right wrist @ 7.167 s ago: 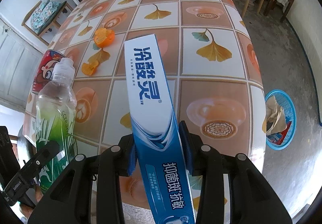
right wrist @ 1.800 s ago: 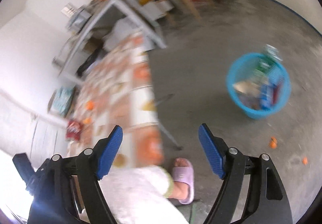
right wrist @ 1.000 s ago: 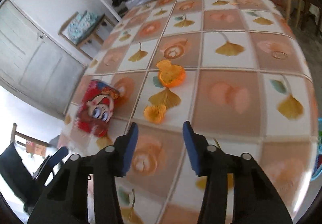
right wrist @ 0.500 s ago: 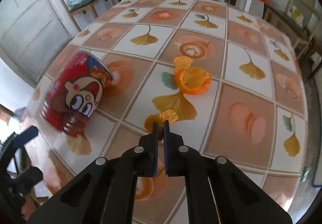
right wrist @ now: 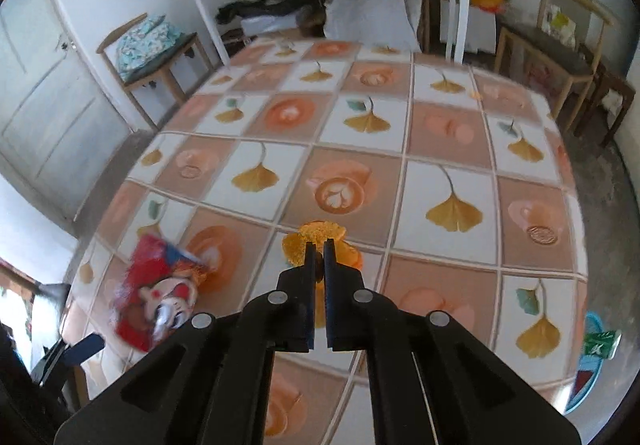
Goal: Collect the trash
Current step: 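Close the right tool on the orange peel beside the red can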
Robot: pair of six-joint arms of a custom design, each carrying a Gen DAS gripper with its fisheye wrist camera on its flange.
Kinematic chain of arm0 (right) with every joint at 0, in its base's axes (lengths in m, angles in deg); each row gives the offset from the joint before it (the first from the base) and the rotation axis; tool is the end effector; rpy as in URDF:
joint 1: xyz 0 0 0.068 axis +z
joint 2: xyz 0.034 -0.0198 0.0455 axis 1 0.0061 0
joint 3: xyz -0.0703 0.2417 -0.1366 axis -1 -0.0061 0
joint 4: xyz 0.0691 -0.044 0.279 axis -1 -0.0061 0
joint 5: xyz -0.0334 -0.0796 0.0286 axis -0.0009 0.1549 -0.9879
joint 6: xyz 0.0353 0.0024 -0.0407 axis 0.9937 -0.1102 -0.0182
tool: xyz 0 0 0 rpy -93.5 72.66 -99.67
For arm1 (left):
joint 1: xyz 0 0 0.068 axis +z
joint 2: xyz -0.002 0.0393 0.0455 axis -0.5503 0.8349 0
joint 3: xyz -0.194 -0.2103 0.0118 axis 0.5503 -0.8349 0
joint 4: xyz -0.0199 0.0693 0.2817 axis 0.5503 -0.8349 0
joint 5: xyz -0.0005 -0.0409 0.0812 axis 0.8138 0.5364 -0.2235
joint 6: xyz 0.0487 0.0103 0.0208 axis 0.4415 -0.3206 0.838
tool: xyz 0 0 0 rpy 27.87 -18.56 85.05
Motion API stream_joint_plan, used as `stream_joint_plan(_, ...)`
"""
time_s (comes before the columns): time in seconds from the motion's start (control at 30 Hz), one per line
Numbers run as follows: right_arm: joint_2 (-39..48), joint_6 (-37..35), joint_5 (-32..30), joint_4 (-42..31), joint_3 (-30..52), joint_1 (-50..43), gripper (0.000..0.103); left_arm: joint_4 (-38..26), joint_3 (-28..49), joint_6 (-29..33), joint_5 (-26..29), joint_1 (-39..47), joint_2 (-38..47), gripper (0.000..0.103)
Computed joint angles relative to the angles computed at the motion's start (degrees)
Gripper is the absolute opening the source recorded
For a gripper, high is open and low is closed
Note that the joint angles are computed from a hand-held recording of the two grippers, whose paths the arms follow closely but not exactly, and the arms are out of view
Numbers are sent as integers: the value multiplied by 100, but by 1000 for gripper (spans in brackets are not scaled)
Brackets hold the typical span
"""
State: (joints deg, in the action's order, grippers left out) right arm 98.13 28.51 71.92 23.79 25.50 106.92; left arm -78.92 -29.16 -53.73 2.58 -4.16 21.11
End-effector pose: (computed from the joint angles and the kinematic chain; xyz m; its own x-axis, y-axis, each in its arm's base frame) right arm 0.2430 0.0829 0.3213 -0.8230 -0.2137 -0.5263 -0.3576 0.9148 0.1878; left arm 0.0613 0.0119 0.3061 -0.6969 -0.2876 -0.6570 -0.0398 0.9302 -0.3650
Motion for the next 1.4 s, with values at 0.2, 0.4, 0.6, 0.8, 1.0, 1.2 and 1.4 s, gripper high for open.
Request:
stream_joint_plan(0.2,377,-61,-647,-104,-86,-436,8,-47,48,171,131,174,78,83)
stream_joint_plan(0.4,444,84,-1262,-115,-86,-1000,17,93,5,-154,5,-184,86,83)
stream_joint_plan(0.6,1053,101,-1775,-183,11,-1139,17,198,24,-520,-243,-631,-21,83)
stream_joint_plan(0.8,1075,213,-1726,-56,21,-1018,16,225,59,-602,-309,-677,-10,83)
stream_joint_plan(1.0,905,121,-1165,-64,-20,-760,7,804,173,-1213,-853,-1184,136,83)
stream_joint_plan(1.2,602,34,-1039,-237,-191,-891,6,1614,547,-1874,-2238,-2372,980,86)
stream_joint_plan(1.4,172,-267,-1215,-686,-461,-1488,6,1765,838,-2069,-2764,-2987,2045,86)
